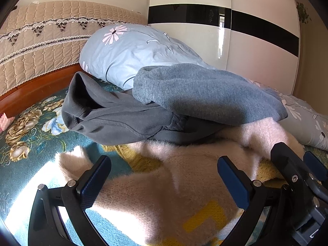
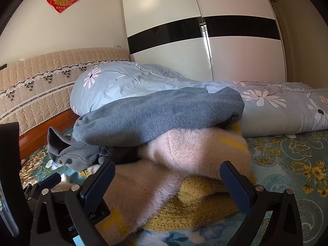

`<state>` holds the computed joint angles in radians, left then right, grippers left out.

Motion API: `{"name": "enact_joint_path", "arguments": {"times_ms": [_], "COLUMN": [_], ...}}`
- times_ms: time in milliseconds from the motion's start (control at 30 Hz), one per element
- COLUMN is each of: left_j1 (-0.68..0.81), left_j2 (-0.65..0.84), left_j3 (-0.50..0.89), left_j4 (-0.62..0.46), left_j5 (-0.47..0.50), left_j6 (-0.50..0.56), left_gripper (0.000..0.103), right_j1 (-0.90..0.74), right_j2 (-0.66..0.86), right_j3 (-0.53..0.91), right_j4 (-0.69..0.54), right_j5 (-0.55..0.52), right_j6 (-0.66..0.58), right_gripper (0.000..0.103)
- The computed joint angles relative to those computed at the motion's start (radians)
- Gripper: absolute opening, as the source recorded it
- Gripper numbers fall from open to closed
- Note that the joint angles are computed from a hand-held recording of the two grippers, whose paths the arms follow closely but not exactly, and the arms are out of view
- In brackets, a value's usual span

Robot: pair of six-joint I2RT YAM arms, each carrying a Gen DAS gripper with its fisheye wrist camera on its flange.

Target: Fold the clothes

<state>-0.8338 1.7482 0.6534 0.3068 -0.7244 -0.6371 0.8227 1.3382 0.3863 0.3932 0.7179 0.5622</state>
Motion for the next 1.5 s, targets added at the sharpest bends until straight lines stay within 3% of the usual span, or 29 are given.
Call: {"name": "enact_joint_path", "arguments": {"times_ms": [700, 833, 933, 1067, 1233, 1500], "left_j1": [0.005, 0.025, 0.041, 0.065, 0.226, 0.492], "left_j2": [-0.002, -0.073, -0.154, -0.269, -0.438, -0.668], "left_j3": [-0.006, -0.057, -0.090, -0.125, -0.220, -0.373], "left_j4": [-0.003, 0.003, -0.047, -0.176, -0.251, -0.240], "left_j5": [0.018, 0.090, 0.092, -0.003, 0.108, 0.291], "left_j6": [0.007, 0.013, 0.041, 0.056, 0.021, -0.036], "left_gripper": [0.103, 0.103, 0.103, 0.103, 0.103, 0.103], "right_j1": [0.009, 0.042, 0.008, -0.072, -0.059, 0.008], "right_j2": [0.020, -0.033, -0.098, -0.063, 0.158, 0.500], "right_j3": [0.004, -0.023, -0.032, 0.128, 0.458, 0.817], "right_j4": [0.015, 0.048, 0.057, -0.106, -0.376, -0.495], "right_j5": [0.017, 0.091, 0.038, -0.157, -0.181, -0.175], "right_j6": [0.003, -0.024, -0.010, -0.109, -0.282, -0.316], "right_gripper": [0.103, 0.103, 0.103, 0.103, 0.103, 0.098]}}
